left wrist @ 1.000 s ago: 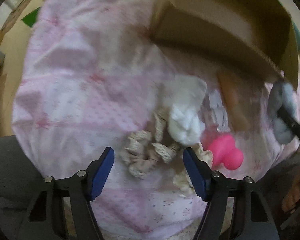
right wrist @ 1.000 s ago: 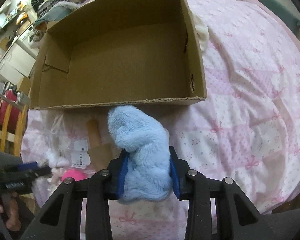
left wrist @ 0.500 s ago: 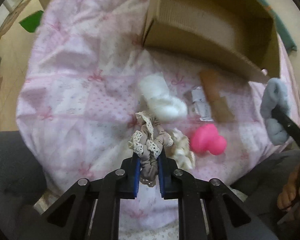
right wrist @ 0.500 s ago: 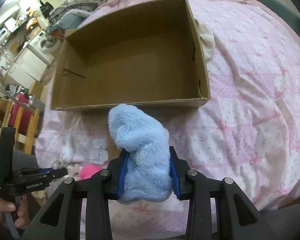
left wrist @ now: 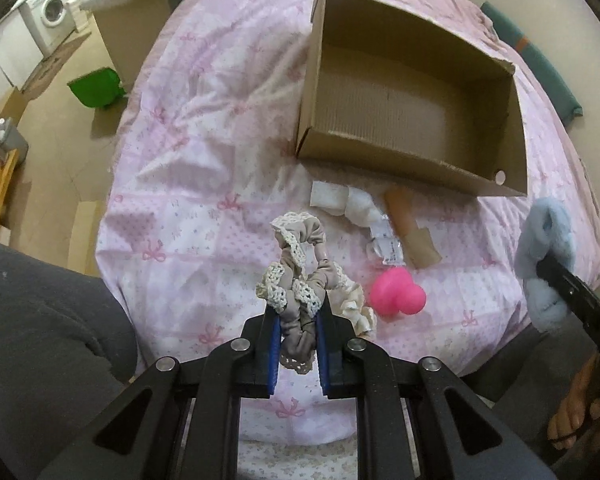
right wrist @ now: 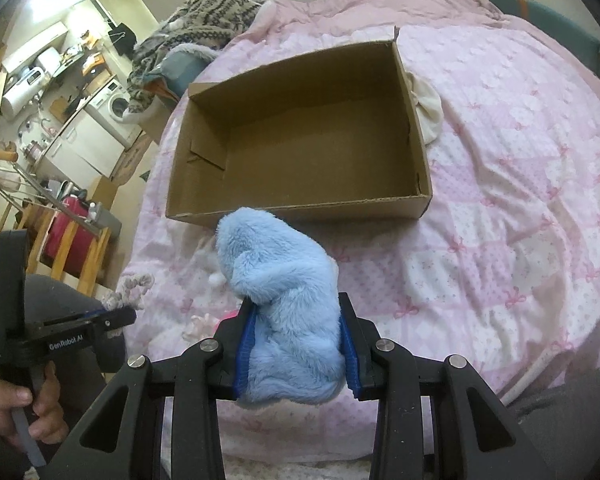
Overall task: Organize soft objects
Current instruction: 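Carry the scrunchie and blue sock over the cardboard box with both tools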
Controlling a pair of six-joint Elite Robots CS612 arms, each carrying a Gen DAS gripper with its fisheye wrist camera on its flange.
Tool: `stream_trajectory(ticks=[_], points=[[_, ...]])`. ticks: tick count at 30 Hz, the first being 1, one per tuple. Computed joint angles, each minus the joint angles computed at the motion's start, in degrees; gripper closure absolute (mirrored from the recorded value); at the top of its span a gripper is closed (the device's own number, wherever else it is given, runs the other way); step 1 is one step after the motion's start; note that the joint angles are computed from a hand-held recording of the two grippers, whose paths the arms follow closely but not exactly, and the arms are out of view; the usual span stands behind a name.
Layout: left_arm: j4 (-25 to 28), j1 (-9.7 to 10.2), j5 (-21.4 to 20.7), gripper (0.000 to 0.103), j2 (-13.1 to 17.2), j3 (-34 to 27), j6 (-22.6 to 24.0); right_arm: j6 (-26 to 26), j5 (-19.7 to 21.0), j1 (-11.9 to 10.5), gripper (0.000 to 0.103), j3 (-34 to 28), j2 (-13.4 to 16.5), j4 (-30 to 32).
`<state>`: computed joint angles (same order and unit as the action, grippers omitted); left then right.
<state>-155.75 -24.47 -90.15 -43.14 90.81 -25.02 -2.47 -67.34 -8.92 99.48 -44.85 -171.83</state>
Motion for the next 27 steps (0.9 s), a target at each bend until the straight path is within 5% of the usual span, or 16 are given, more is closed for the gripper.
stream_trajectory(ticks=[15,27], points=[[-7.8,-1.08,4.2,0.089,-1.1,0.5,1.2,2.0,1.4,-0.5,0.064,2.7,-2.2,-5.7],[-8.5,-0.75,6.2,0.089,0.7,-5.3,2.5,3.5,1.6,-0.7,0.064,-1.7,-1.1,-8.4]])
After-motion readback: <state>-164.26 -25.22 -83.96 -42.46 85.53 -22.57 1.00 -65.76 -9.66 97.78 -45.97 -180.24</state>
